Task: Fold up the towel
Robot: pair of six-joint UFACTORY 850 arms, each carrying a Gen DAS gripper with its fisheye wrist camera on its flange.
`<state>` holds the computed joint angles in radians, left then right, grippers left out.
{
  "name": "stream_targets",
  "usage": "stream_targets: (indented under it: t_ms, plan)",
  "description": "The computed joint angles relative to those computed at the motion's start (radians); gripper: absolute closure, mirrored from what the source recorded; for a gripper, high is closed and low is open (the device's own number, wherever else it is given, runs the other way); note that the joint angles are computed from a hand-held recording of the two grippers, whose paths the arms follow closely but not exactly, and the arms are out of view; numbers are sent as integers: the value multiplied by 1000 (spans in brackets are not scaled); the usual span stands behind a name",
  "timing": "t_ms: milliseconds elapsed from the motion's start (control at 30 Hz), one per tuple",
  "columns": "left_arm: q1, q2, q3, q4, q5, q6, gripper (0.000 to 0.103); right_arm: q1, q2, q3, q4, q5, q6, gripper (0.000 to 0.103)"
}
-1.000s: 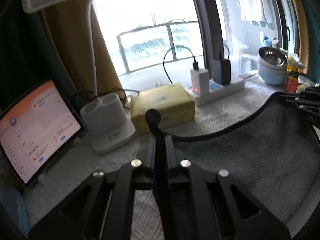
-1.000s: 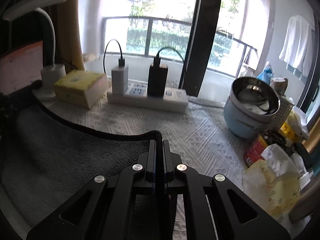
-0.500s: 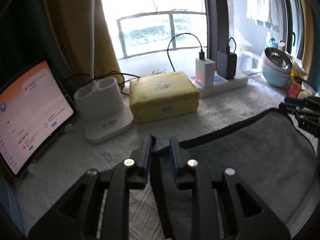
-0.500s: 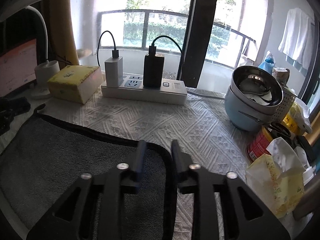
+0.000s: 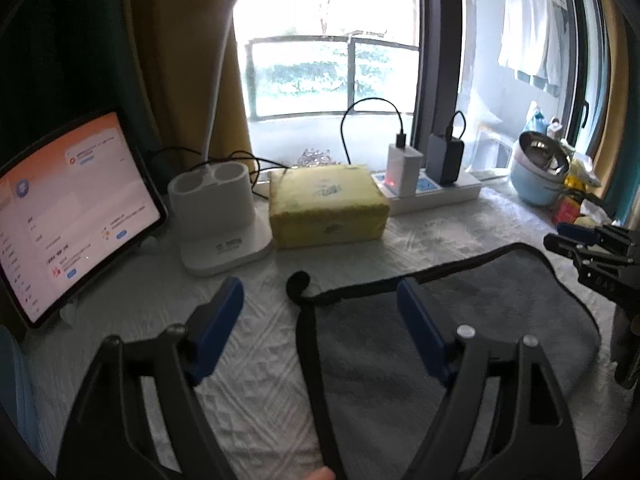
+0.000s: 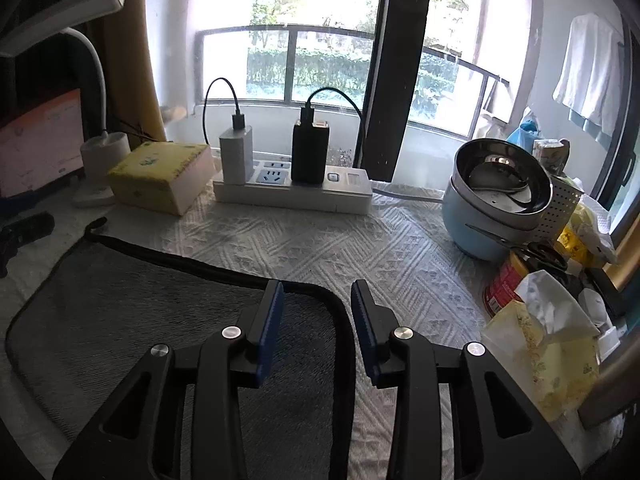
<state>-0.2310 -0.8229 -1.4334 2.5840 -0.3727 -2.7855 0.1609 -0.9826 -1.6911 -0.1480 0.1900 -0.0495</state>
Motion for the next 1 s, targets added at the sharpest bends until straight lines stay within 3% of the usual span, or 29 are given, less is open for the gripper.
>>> stream_targets:
  t_ms: [500, 1000]
  plan:
    - [-33, 158, 231, 178, -109, -223, 22, -1, 152, 222, -111, 117, 121, 65]
    - [-89, 280, 391, 166, -216, -244, 22, 6, 278, 402, -153, 215, 177, 64]
